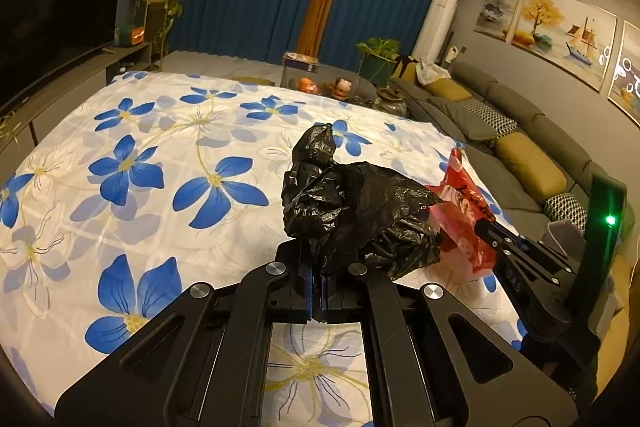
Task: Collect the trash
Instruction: 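Grasp the black plastic bag with the left tool while the right tool grasps the red wrapper, then carry the black bag and red wrapper with both tools over the grey bin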
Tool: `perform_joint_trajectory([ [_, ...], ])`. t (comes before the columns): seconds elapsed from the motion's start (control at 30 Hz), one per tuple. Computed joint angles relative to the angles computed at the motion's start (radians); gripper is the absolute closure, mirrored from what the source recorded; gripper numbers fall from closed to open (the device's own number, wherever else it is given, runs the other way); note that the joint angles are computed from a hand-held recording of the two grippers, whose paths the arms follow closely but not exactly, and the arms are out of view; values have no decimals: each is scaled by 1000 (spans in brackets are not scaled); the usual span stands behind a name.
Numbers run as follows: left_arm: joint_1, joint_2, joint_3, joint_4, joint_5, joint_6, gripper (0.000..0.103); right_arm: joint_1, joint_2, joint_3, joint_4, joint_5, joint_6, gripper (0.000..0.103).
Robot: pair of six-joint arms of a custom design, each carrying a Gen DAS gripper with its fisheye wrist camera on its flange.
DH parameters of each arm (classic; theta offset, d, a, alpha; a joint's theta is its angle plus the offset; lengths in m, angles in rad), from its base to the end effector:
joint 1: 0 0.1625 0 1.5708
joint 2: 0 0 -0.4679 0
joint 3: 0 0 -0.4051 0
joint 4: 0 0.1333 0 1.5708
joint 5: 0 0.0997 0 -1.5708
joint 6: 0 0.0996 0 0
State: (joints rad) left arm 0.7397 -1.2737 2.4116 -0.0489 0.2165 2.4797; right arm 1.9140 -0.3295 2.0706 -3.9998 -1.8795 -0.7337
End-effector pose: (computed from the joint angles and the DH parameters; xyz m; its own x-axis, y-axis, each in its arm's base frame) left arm -0.0133 -0.3243 0.1770 -0.7802 -0.4826 -0.3979 0.2219 0.3812 -0.8975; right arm 0.2691 -0.4469 -0.0954 -0.5405 -0.5904 0.5995 -0.8373 0.4473 -0.3144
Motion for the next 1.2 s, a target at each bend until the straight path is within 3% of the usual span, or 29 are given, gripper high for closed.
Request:
perform_joint_trajectory([
  [0.2, -29, 23, -1, 6, -6, -8, 102, -18, -45, 91, -84, 47, -8, 99],
  [0.53, -153, 169, -13, 186, -16, -273, 102, -76, -140, 261, -231, 136, -21, 100],
  [0.7, -200, 209, -37, 233, -13, -316, 102, -116, -188, 327, -282, 177, -9, 100],
  [0.8, -217, 218, -73, 186, -2, -210, 102, -143, -218, 358, -312, 198, -3, 100],
  [0.9, -216, 212, -124, 64, 36, 6, 102, -172, -250, 383, -341, 214, 3, 100],
  [1.07, -187, 255, -232, -147, 144, 364, 102, -240, -321, 412, -391, 222, 15, 100],
  [1.2, -150, 323, -330, -220, 255, 508, 102, -300, -376, 413, -429, 214, 28, 100],
])
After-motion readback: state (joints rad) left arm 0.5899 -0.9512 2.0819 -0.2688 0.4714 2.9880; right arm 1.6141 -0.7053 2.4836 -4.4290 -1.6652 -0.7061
